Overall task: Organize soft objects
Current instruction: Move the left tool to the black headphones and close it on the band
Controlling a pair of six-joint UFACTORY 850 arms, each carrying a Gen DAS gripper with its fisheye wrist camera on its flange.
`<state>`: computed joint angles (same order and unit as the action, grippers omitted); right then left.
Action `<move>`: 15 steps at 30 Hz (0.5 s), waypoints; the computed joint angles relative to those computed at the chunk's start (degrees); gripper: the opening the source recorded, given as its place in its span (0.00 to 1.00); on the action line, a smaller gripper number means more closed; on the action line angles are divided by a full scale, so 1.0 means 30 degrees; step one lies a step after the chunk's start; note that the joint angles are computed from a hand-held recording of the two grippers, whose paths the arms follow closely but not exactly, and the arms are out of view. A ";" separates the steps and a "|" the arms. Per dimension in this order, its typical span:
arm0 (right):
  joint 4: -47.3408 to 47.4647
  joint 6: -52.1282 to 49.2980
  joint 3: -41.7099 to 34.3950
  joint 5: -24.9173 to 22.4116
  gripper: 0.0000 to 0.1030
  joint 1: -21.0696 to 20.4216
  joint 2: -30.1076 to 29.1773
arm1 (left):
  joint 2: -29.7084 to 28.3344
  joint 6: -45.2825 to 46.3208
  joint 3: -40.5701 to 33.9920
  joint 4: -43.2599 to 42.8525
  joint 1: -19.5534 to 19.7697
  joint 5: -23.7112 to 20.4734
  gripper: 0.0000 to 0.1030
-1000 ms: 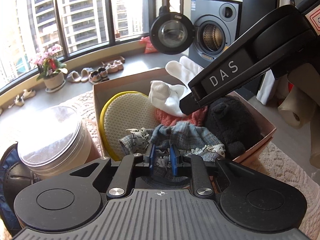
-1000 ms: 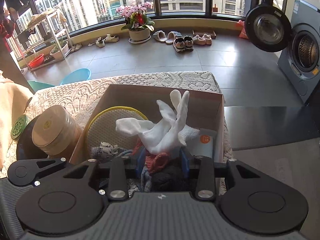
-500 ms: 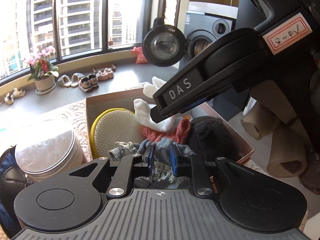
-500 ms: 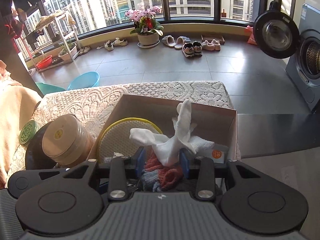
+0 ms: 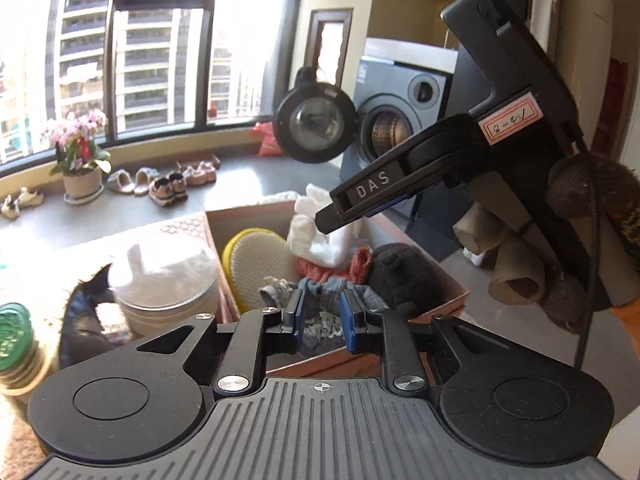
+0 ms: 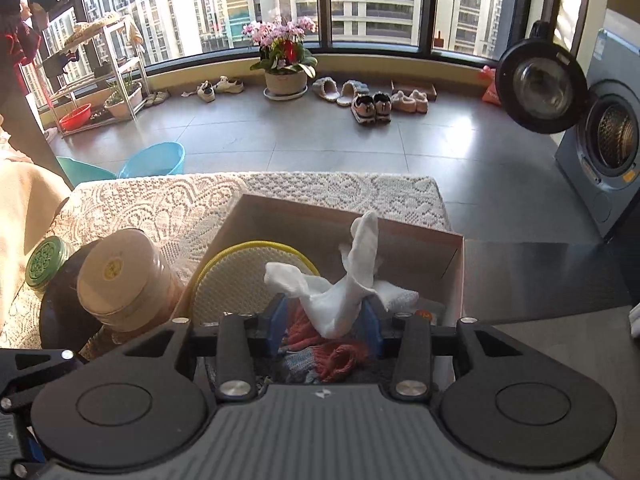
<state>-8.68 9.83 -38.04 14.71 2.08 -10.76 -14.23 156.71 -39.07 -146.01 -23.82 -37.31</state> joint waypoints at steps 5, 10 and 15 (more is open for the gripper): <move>0.1586 -0.2431 0.1751 0.1400 0.57 0.0760 0.2753 | 0.2593 0.4162 0.3153 -0.3813 0.1619 -0.2551 0.23; -0.1923 0.0756 0.2139 0.1256 0.61 0.1472 0.3703 | 0.1816 0.1833 0.3232 -0.3371 0.3737 -0.2475 0.24; -0.4153 0.3052 0.1598 0.0868 0.61 0.2514 0.2754 | 0.0636 0.0770 0.3029 -0.2769 0.3881 -0.2521 0.24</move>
<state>-21.13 18.99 -33.25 17.31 9.62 -2.50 -12.32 159.02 -29.98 -154.31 -12.17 -44.88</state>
